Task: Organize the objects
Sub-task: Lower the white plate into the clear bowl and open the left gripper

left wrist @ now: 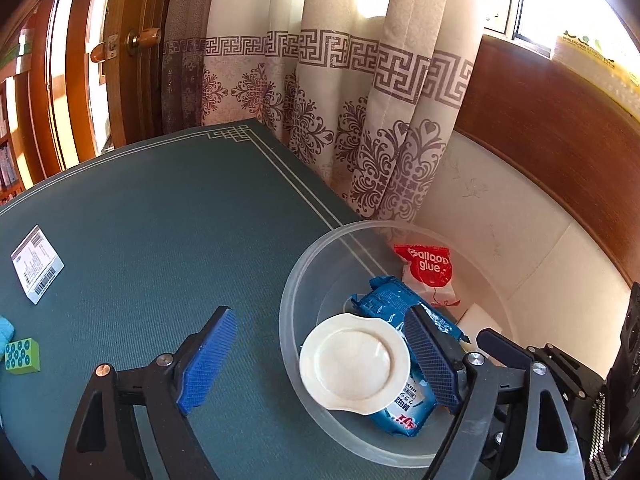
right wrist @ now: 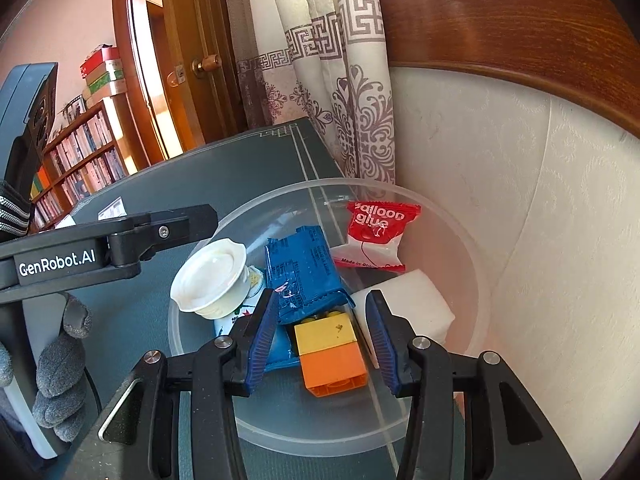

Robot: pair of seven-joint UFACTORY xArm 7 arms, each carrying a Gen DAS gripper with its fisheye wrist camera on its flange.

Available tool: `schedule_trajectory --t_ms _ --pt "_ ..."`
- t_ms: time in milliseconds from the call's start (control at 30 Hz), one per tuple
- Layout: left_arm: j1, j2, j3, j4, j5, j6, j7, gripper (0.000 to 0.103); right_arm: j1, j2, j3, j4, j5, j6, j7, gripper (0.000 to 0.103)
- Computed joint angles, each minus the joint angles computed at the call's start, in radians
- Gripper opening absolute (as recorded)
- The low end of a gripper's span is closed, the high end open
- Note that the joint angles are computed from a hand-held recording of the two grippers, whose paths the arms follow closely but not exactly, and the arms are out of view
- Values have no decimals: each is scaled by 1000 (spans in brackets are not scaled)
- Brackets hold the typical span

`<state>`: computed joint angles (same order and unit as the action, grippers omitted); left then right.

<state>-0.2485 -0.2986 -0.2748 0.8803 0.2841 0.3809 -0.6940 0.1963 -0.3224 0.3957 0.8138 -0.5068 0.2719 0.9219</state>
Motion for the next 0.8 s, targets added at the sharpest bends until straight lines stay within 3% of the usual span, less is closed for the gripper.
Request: schedule_trajectory --t_ms 167,533,800 --pt "38 -43 -19 -41 49 40 -64 91 8 -6 -2 -6 7 -8 -4 47" --pt "-8 -123 8 -157 -39 34 24 95 5 -6 2 -7 17 -9 -1 47" --pt "58 -43 -58 -101 77 49 -43 96 6 -2 -2 -7 22 -16 -5 47"
